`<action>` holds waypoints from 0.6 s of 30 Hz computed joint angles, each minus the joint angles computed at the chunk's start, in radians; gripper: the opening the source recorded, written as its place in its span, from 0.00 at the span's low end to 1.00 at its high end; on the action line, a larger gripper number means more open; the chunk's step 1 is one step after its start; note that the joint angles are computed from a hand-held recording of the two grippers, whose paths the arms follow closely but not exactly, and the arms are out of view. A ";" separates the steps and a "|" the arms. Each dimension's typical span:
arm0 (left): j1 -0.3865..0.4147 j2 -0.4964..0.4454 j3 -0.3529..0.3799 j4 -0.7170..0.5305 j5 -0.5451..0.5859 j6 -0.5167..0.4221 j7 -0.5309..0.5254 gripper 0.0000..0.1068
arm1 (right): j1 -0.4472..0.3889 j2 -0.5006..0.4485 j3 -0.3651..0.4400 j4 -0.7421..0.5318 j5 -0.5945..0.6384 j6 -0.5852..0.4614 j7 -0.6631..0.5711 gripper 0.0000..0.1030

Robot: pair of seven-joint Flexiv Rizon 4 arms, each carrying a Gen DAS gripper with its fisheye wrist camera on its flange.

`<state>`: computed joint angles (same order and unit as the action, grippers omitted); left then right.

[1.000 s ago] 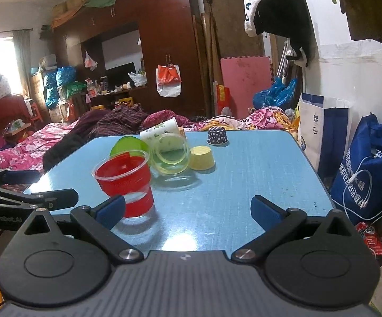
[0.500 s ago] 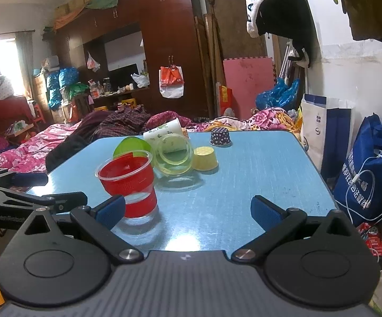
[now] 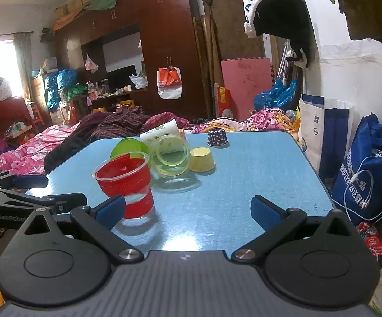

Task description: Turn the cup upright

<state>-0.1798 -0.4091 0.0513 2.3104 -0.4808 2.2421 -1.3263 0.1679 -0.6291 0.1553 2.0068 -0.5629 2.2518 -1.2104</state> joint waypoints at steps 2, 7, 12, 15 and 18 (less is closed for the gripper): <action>0.003 0.001 -0.001 -0.001 0.004 -0.003 -0.002 0.94 | -0.002 -0.002 0.001 -0.001 -0.002 0.002 0.001 0.99; -0.002 -0.002 0.002 -0.004 -0.001 -0.008 0.002 0.94 | -0.002 -0.001 0.000 -0.002 -0.002 -0.002 -0.002 0.99; 0.001 -0.003 0.002 -0.003 0.004 -0.006 -0.001 0.94 | 0.000 -0.002 -0.001 -0.002 0.001 0.002 -0.008 0.99; 0.002 -0.005 0.001 -0.004 0.006 -0.005 -0.005 0.94 | 0.002 -0.001 -0.002 -0.001 0.004 0.003 -0.011 0.99; 0.007 -0.005 -0.002 -0.007 0.012 -0.012 -0.008 0.94 | 0.000 -0.002 0.000 -0.001 0.001 0.004 -0.010 0.99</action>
<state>-0.1730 -0.4141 0.0497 2.3031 -0.4690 2.2303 -1.3345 0.1681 -0.6309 0.1549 2.0057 -0.5615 2.2555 -1.2205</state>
